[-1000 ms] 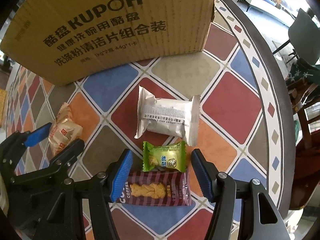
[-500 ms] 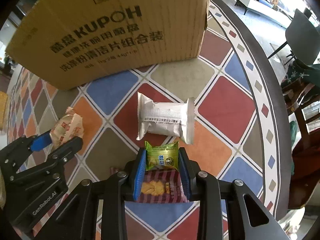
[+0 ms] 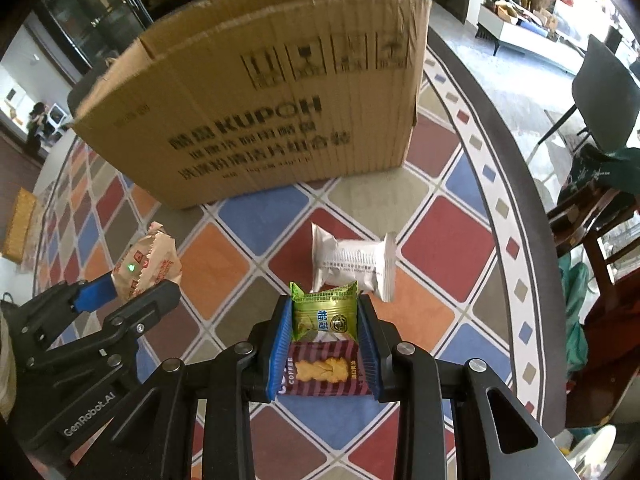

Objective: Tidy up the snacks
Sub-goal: 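Carry the lime green packet with the right tool while the left carries the biscuit bag over the box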

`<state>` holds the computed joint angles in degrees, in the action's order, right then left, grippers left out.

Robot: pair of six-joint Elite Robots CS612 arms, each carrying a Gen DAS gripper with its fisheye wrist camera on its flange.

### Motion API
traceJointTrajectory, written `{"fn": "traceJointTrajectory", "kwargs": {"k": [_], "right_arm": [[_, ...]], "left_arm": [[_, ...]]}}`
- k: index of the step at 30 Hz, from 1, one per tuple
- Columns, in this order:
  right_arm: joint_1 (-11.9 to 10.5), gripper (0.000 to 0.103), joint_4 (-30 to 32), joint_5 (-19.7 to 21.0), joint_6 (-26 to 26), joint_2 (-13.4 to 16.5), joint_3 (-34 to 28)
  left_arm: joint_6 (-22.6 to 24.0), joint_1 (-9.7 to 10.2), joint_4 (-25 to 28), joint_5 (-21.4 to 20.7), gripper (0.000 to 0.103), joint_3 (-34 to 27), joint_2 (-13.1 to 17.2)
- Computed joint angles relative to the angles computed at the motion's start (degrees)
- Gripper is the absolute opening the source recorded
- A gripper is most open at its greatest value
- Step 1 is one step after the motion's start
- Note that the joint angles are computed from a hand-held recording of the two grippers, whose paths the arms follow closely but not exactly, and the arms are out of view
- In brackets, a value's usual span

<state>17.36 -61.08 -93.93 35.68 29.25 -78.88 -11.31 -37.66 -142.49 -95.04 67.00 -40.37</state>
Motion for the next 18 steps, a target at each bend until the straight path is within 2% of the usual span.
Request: {"fn": "traceJointTrajectory", "kwargs": {"k": [10,18], "right_arm": [[0.1,0.033,-4.0,-1.9,-0.6,-1.1,-0.9],[0.4,0.033,-7.9,-4.4,-1.6,-2.5,-0.6]], "left_arm": [[-0.2,-0.09,-6.7,0.0,0.047,1.6,-2.2],[0.7,-0.06,-9.5,0.5,0.047,0.8,-2.8]]}}
